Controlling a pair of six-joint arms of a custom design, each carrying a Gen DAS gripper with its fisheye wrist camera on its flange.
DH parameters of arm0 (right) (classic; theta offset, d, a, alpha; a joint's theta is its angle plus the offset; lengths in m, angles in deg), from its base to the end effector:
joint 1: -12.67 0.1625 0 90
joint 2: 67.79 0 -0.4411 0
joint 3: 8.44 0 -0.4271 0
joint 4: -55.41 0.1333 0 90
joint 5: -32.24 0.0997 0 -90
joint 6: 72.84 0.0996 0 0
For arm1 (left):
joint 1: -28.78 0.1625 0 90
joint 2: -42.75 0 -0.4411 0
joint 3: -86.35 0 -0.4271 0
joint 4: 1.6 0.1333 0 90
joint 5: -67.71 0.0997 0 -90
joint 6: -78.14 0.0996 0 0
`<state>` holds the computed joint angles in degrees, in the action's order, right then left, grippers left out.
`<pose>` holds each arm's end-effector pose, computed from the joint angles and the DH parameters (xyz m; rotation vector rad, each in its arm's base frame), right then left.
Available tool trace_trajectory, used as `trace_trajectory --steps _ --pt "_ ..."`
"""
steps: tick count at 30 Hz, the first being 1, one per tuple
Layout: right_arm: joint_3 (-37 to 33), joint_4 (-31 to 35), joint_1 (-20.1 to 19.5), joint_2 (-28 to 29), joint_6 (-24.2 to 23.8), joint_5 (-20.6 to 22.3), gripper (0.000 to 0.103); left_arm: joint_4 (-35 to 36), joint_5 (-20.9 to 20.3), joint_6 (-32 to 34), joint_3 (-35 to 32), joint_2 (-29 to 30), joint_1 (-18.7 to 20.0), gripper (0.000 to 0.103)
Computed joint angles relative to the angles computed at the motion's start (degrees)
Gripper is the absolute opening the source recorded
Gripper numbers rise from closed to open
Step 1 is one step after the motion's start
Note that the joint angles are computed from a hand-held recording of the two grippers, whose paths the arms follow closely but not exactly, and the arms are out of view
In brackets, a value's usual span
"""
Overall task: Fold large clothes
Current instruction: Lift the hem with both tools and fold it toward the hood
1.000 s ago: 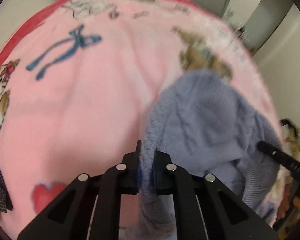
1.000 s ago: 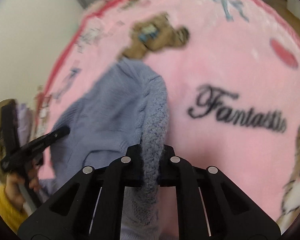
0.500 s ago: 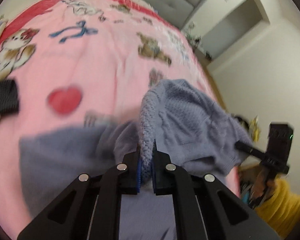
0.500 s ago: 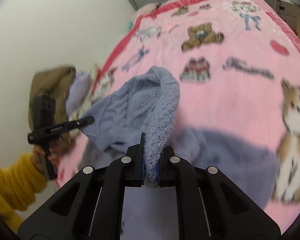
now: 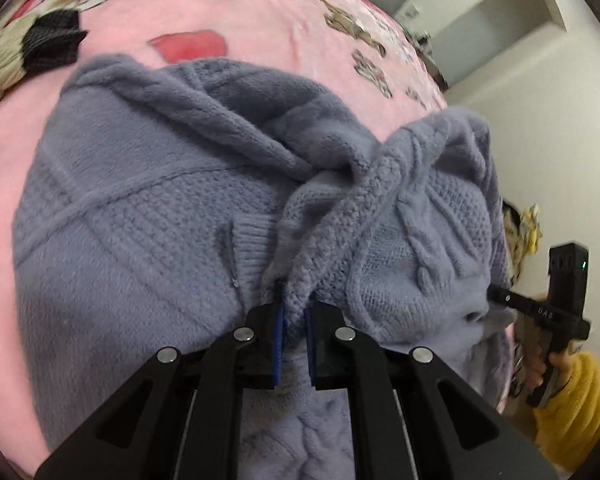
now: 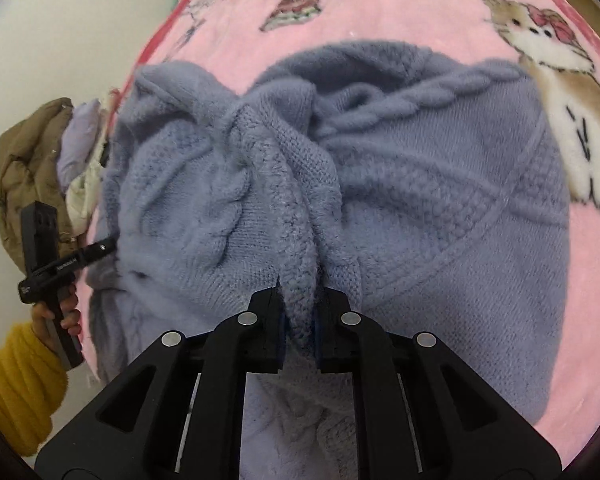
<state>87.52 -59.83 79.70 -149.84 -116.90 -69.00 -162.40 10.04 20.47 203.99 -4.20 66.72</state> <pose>-0.1264 -0.5900 0.4205 0.4974 -2.8252 0.0814 -0.3129 -0.4805 -0.0022 -0.1351 2.7415 -0.6522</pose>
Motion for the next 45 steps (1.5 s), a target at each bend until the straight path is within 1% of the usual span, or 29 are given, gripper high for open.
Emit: trace_trajectory --steps 2,3,4,5,6,8,10,12,14,15,16,18,20,21,23,24,25,26,27,28,29,32,35,36,37,39,42,43,45 --pt "-0.28 0.93 0.27 -0.33 0.80 0.43 0.017 3.19 0.20 1.36 -1.16 -0.41 -0.64 0.014" --pt "-1.09 3.02 0.11 -0.77 1.24 2.40 0.034 5.70 1.14 2.24 -1.72 -1.12 -1.51 0.026" --pt "-1.62 3.91 0.19 -0.98 1.32 3.62 0.052 7.82 2.37 2.15 -2.24 -1.47 -2.24 0.045" --pt "-1.50 3.62 0.51 -1.69 0.58 4.02 0.057 10.61 4.38 1.93 -2.64 -2.16 -3.22 0.053" --pt "-1.05 1.73 1.38 -2.59 -1.82 3.08 0.061 11.16 6.55 2.82 -2.78 -2.69 -4.04 0.058" --pt "-1.50 -0.03 2.77 -3.04 -5.77 1.27 0.061 12.74 8.96 8.28 -4.03 -3.80 -4.86 0.058" --pt "-4.27 1.93 3.64 -2.04 -8.50 1.94 0.062 17.30 10.17 17.16 -7.91 -3.40 -4.18 0.058" --pt "-7.79 4.21 5.14 0.39 -11.28 2.12 0.063 20.34 8.58 27.32 -12.83 -1.49 -2.49 0.058" --pt "-9.51 3.89 6.94 2.57 -13.71 0.38 0.063 22.69 6.17 34.50 -18.27 1.61 -0.58 0.058" --pt "-10.04 2.73 8.23 3.79 -16.30 -1.02 0.063 25.43 4.93 38.95 -22.05 3.70 0.57 0.061" --pt "-10.57 1.95 9.25 4.90 -18.56 -1.97 0.063 26.95 4.07 41.42 -23.99 4.83 1.25 0.067" --pt "-12.32 3.11 10.79 7.31 -20.24 -2.42 0.063 30.13 1.77 46.54 -28.47 7.38 2.52 0.074" --pt "-15.58 6.60 12.31 11.09 -20.11 -4.12 0.065 35.05 -2.89 50.37 -34.04 10.01 4.49 0.074" --pt "-16.70 7.43 13.17 13.15 -20.23 -6.33 0.065 36.71 -4.19 50.93 -35.57 10.88 5.10 0.074" --pt "-16.67 5.53 14.08 15.23 -21.73 -9.02 0.065 39.66 -4.71 51.31 -39.36 13.19 6.34 0.074" --pt "-16.90 4.94 14.36 16.27 -21.88 -10.02 0.059 40.46 -5.20 50.74 -40.17 13.68 6.71 0.073" --pt "-17.05 4.50 14.41 16.80 -21.60 -10.21 0.047 41.93 -6.56 49.27 -41.82 14.47 7.44 0.062" --pt "-17.80 5.44 14.34 17.60 -20.47 -10.19 0.039 43.12 -7.22 48.12 -42.87 15.01 7.90 0.052" --pt "-19.52 7.99 14.06 18.69 -18.05 -9.13 0.019 43.66 -7.08 47.80 -43.45 15.48 8.10 0.030" --pt "-20.69 10.13 13.80 19.33 -16.27 -7.96 0.013 43.68 -5.90 48.31 -43.43 15.79 7.98 0.014" --pt "-21.55 11.52 13.51 19.73 -14.92 -6.87 0.013 42.68 -5.77 49.00 -42.83 15.75 7.86 0.010" --pt "-22.90 14.23 12.58 19.70 -12.45 -3.17 0.009 38.96 -7.38 48.96 -40.45 14.73 7.46 0.008" --pt "-21.26 14.15 12.04 16.49 -14.02 1.12 0.009 30.62 -6.48 48.30 -35.15 11.37 5.87 0.008" --pt "-21.11 16.12 11.75 14.90 -14.80 3.79 0.009 28.73 -6.34 48.13 -33.61 10.39 5.28 0.008" --pt "-20.43 16.92 11.67 13.43 -15.37 5.18 0.009 25.88 -6.26 48.02 -31.32 8.95 4.23 0.008" --pt "-18.33 17.51 11.76 10.31 -17.48 6.07 0.009 22.94 -6.38 47.42 -27.80 6.70 1.94 0.008" --pt "-12.72 16.82 11.80 3.98 -20.95 5.68 0.010 20.29 -6.57 45.06 -23.48 4.36 -1.31 0.008" --pt "-11.34 17.34 11.46 2.26 -21.62 5.58 0.011 18.41 -6.76 43.30 -20.97 3.21 -3.01 0.008" --pt "-9.22 18.22 11.01 -0.21 -21.78 4.79 0.012 17.79 -6.65 40.16 -18.21 2.37 -5.64 0.008"
